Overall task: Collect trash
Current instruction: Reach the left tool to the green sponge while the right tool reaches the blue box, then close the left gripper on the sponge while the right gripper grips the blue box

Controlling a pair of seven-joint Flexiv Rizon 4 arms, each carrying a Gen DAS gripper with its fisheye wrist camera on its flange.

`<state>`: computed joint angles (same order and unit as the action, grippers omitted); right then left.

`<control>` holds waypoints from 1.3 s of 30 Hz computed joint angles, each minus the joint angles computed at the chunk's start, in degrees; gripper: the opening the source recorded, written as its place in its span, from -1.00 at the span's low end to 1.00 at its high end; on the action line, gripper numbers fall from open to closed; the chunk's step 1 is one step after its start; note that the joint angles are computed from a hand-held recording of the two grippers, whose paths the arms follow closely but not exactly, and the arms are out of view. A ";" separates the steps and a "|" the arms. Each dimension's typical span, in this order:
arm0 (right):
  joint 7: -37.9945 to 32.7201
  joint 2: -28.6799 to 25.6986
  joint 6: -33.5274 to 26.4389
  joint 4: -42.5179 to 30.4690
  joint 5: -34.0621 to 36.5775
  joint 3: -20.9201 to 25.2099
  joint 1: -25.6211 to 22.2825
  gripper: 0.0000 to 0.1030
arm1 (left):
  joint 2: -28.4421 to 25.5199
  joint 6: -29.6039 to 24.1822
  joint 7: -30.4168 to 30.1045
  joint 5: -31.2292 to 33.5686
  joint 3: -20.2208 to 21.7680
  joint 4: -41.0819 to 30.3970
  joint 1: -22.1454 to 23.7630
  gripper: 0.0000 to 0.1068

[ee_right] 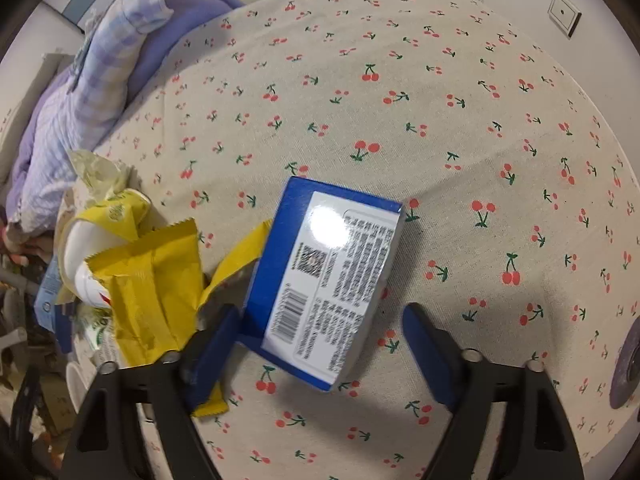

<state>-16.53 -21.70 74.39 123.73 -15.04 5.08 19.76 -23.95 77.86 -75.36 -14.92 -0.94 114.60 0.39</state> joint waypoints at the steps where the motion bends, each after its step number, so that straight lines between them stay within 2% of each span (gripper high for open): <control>1: -0.04 0.15 0.92 0.35 -0.50 -0.34 0.20 0.33 | -1.34 -0.55 -1.10 -0.31 0.39 -1.28 -0.13 0.88; 2: 0.34 0.59 0.10 0.44 -1.46 -0.97 0.81 0.31 | -2.58 -0.91 -2.13 -0.43 0.74 -2.46 -0.30 0.81; 5: 2.38 2.03 0.42 1.93 -5.40 -3.24 2.27 0.06 | -5.35 -0.29 -2.68 -1.05 -0.36 -4.46 0.27 0.78; 7: 2.84 2.97 0.97 2.79 -6.12 -2.98 1.75 -0.09 | -6.82 -0.17 -3.14 -0.33 0.08 -5.75 -0.43 0.78; 9: 2.01 3.45 2.30 3.62 -5.24 -1.84 0.41 -0.11 | -8.49 -0.33 -4.10 1.16 1.43 -7.33 -1.78 0.72; 10: 1.20 3.42 3.05 3.85 -3.98 -0.87 -0.51 -0.10 | -9.25 -0.68 -4.80 1.87 2.16 -8.06 -2.51 0.68; 12: -0.51 3.62 4.52 4.61 -1.43 0.76 -1.98 -0.08 | -10.04 -1.89 -5.03 2.27 2.03 -8.95 -2.36 0.45; 13: -1.44 3.64 4.06 4.61 -0.11 1.59 -2.61 -0.04 | -10.36 -2.38 -5.19 2.42 2.05 -9.35 -2.29 0.40; 15: -2.60 4.11 4.19 5.18 2.02 2.50 -3.32 0.09 | -10.85 -2.94 -6.17 2.96 2.66 -9.94 -2.70 0.15; 19: -4.19 4.00 4.24 4.83 5.66 3.72 -4.16 0.17 | -10.62 -1.91 -7.17 3.47 2.49 -9.31 -2.46 0.11; 24: -8.77 2.10 3.41 1.73 12.56 7.65 -6.21 0.31 | -10.15 -1.45 -7.29 4.94 3.02 -8.78 -2.91 0.05; 33: -7.98 1.40 2.76 1.24 9.85 3.80 -2.47 0.36 | -7.16 -1.13 -5.38 3.79 1.29 -5.46 -0.71 0.04; 39: -5.55 2.10 3.71 2.49 7.28 1.96 -1.07 0.29 | -5.60 -1.03 -3.18 3.41 0.91 -3.31 0.06 0.03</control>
<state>-22.08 -19.60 78.10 126.22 -7.76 7.04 18.69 -29.55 76.83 -78.53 -11.51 -0.03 111.29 0.45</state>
